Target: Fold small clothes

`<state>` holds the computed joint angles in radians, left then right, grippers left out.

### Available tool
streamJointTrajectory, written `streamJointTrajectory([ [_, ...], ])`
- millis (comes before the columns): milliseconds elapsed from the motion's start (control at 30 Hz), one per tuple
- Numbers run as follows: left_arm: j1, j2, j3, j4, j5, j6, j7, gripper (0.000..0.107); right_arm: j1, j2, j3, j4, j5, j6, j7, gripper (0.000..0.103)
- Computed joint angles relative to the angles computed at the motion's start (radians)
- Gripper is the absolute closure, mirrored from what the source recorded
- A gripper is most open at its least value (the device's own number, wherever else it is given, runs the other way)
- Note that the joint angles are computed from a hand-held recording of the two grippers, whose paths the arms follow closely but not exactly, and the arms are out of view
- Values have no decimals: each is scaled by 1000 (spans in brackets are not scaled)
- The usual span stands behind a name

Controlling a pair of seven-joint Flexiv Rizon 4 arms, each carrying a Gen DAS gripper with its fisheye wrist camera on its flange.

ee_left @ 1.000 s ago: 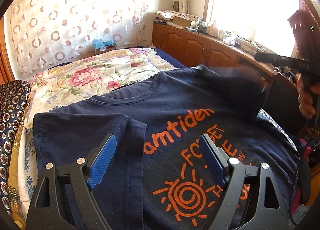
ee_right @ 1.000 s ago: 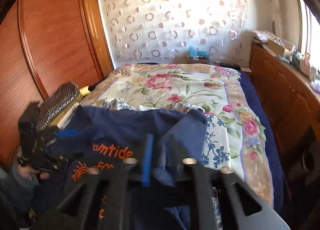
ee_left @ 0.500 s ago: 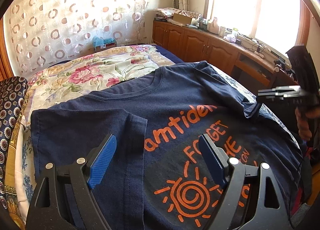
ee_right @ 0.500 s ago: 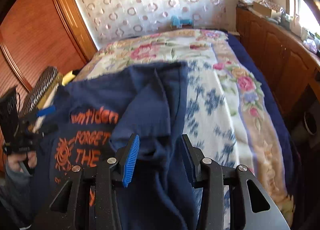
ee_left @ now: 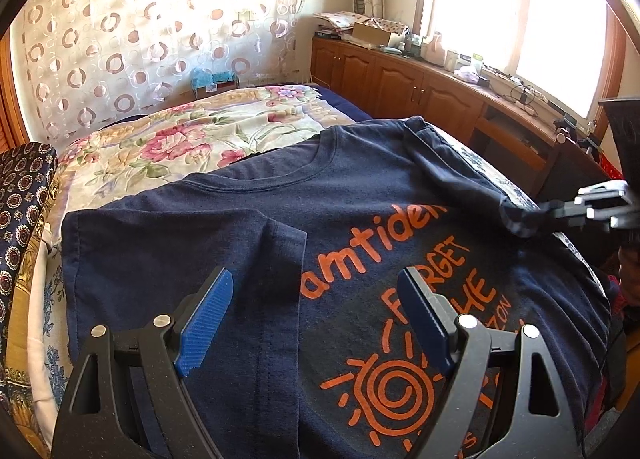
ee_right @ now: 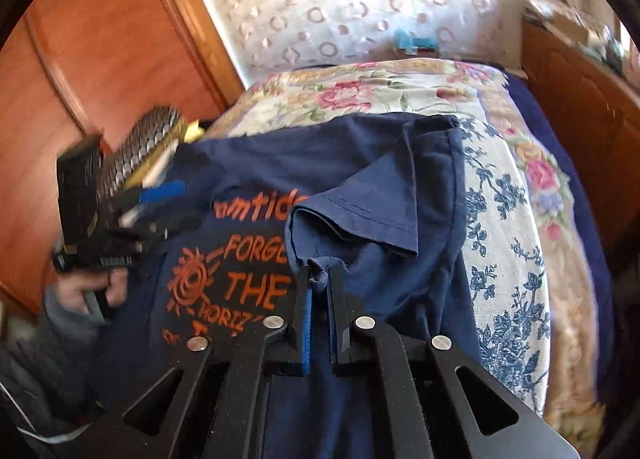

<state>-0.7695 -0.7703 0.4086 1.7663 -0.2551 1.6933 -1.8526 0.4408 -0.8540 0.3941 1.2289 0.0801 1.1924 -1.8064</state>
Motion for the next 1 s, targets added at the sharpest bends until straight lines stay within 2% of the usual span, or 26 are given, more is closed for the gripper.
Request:
streamJointTrajectory([
  [67, -6, -2, 8, -1, 1, 1, -1, 22, 9, 5, -16, 9, -15, -21, 2, 83],
  [133, -6, -3, 9, -1, 2, 1, 0, 22, -9, 8, 5, 21, 2, -4, -15, 68],
  [167, -8, -4, 12, -5, 5, -1, 3, 22, -17, 11, 12, 28, 12, 14, -21, 66],
  [233, -20, -7, 24, -17, 8, -16, 9, 22, 9, 35, -51, 79, 1, 96, 27, 57],
  [300, -30, -9, 31, -35, 19, -34, 11, 22, 43, 48, -125, 127, -39, 164, 93, 56],
  [433, 16, 4, -43, -76, 62, -62, 37, 22, 118, 62, -282, 203, -114, 253, 229, 56],
  [567, 49, -3, -97, -156, 105, -125, 46, 23, 117, 51, -315, 222, -165, 267, 290, 56],
  [733, 148, -37, -248, -277, 151, -180, 95, 36, 80, 39, -286, 223, -222, 299, 323, 56],
  [800, 182, -68, -302, -342, 159, -226, 122, 49, 56, 39, -263, 229, -238, 324, 333, 56],
  [900, 243, -118, -404, -430, 149, -290, 177, 62, 28, 39, -240, 237, -269, 351, 351, 56],
  [1000, 249, -167, -425, -515, 150, -360, 203, 68, 11, 45, -228, 253, -300, 369, 366, 56],
])
